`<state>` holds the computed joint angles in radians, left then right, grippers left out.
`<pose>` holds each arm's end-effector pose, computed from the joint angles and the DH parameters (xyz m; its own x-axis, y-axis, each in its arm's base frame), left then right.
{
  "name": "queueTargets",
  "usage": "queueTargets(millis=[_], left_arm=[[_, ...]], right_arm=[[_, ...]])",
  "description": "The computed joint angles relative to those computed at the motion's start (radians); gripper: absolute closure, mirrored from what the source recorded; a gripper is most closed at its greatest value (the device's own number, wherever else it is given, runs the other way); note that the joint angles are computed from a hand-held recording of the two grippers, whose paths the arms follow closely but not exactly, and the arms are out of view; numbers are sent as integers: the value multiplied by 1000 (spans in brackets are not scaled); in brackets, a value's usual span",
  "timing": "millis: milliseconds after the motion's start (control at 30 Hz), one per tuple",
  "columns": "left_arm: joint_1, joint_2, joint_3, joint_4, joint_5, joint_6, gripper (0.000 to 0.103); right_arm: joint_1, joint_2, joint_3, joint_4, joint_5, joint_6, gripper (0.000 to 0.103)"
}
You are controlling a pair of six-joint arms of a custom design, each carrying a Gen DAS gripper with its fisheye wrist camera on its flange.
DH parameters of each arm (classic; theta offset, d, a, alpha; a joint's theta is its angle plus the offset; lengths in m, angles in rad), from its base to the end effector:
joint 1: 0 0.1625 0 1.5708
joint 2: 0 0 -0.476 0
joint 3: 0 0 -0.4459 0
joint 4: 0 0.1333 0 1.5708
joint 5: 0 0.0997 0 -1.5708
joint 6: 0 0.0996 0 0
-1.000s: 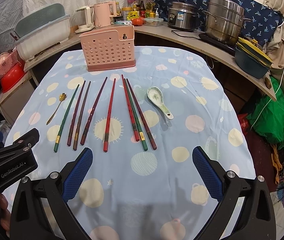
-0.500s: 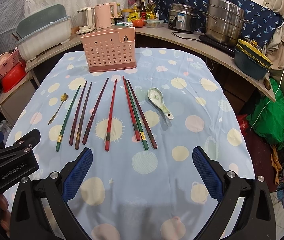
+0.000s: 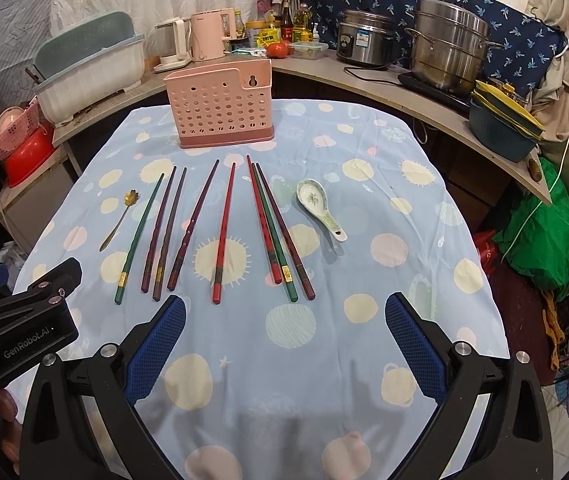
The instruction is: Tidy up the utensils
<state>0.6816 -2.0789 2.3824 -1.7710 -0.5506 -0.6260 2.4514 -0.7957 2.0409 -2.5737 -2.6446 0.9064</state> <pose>-0.0860 -0.3507 0.3830 -0.6644 0.0069 -0.7473 0.4728 0.7783 -0.4131 0.4618 -0.3220 0.0100 -0.6763 0.1771 0.7151 -0.3506 0.7763 -0.5239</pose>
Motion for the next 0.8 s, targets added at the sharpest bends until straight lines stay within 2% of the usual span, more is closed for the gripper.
queueTargets(millis=[800], left_arm=[[3,-5,10,-9,2,5,7]], right_arm=[[-2,2,-3,-2,4,-5,7]])
